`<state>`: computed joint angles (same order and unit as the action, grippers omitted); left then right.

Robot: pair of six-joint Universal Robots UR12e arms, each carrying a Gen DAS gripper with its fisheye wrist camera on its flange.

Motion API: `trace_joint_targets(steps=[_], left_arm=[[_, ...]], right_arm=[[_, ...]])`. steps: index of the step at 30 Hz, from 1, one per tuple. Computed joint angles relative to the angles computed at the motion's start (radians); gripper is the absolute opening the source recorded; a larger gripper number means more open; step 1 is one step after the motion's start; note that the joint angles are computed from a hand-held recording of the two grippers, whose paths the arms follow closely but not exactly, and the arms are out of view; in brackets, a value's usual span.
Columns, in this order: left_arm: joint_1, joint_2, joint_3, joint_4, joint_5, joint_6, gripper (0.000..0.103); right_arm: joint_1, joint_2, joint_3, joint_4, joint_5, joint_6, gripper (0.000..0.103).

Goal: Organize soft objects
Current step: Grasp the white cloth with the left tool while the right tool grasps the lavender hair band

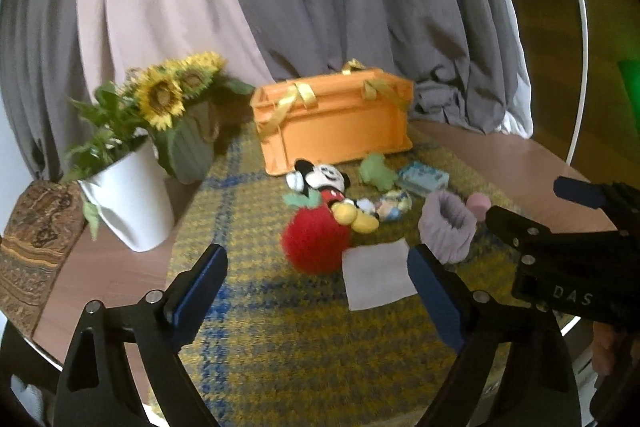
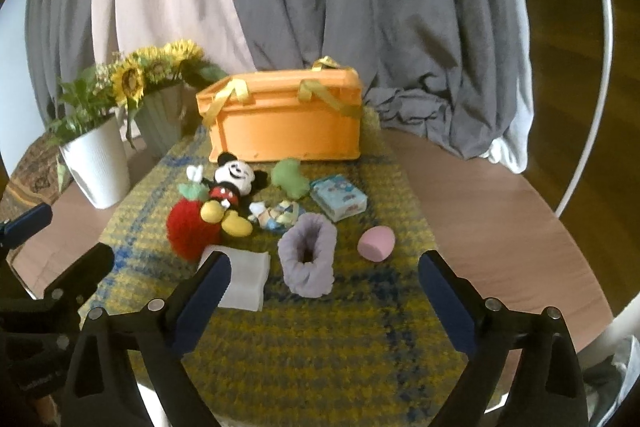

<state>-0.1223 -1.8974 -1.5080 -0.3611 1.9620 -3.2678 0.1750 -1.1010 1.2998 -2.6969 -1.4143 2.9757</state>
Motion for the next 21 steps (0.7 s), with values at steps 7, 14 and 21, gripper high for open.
trace_joint_targets(steps=[7,14,21], left_arm=[[0.025,-0.032,0.02,-0.052,-0.087,0.002,0.085],[0.043,-0.062,0.037,-0.091,-0.167,0.034,0.079],[0.059,-0.084,0.057,-0.138,-0.255,0.029,0.069]], right_arm=[[0.007,0.044,-0.041,0.053,-0.019,0.004,0.089],[0.015,0.076,-0.072,0.094,-0.03,-0.004,0.085],[0.022,0.102,-0.105,0.132,-0.037,-0.007,0.081]])
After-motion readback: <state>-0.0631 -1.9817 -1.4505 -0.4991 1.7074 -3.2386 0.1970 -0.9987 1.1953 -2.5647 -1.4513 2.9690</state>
